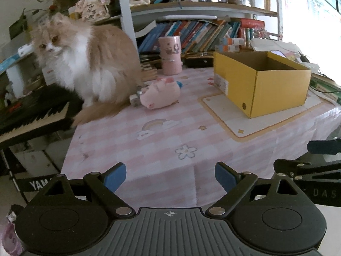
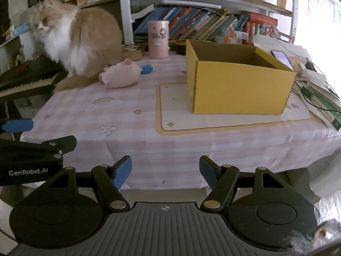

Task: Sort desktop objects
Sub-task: 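Lift both tools out of the yellow box and pull back, then move both tools toward the pink plush pig and white charger plug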

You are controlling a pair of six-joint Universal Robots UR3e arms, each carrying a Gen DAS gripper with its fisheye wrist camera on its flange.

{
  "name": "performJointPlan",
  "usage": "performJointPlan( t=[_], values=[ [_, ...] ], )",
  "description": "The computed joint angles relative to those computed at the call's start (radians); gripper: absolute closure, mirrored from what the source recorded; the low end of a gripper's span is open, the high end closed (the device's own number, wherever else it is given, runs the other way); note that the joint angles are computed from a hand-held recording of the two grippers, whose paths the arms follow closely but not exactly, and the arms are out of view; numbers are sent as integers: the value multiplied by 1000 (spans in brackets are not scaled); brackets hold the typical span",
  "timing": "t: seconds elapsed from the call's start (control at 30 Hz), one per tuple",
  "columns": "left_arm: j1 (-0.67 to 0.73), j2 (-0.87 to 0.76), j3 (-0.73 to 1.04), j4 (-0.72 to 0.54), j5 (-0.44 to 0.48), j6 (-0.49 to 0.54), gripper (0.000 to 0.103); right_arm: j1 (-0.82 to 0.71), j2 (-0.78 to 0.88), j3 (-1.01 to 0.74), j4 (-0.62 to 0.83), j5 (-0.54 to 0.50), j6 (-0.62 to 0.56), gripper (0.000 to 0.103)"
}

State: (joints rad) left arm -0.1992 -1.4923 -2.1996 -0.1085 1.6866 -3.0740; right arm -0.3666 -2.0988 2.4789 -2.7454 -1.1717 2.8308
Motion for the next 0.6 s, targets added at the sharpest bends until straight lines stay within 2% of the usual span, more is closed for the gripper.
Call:
performJointPlan(
  t=[0.4,0.6],
  values=[
    [86,81,-68,8,-28,0,11,117,95,-68,-17,-40,46,35],
    [120,102,-82,18,-41,7,11,182,168,-117,-73,-63,86,35]
  ],
)
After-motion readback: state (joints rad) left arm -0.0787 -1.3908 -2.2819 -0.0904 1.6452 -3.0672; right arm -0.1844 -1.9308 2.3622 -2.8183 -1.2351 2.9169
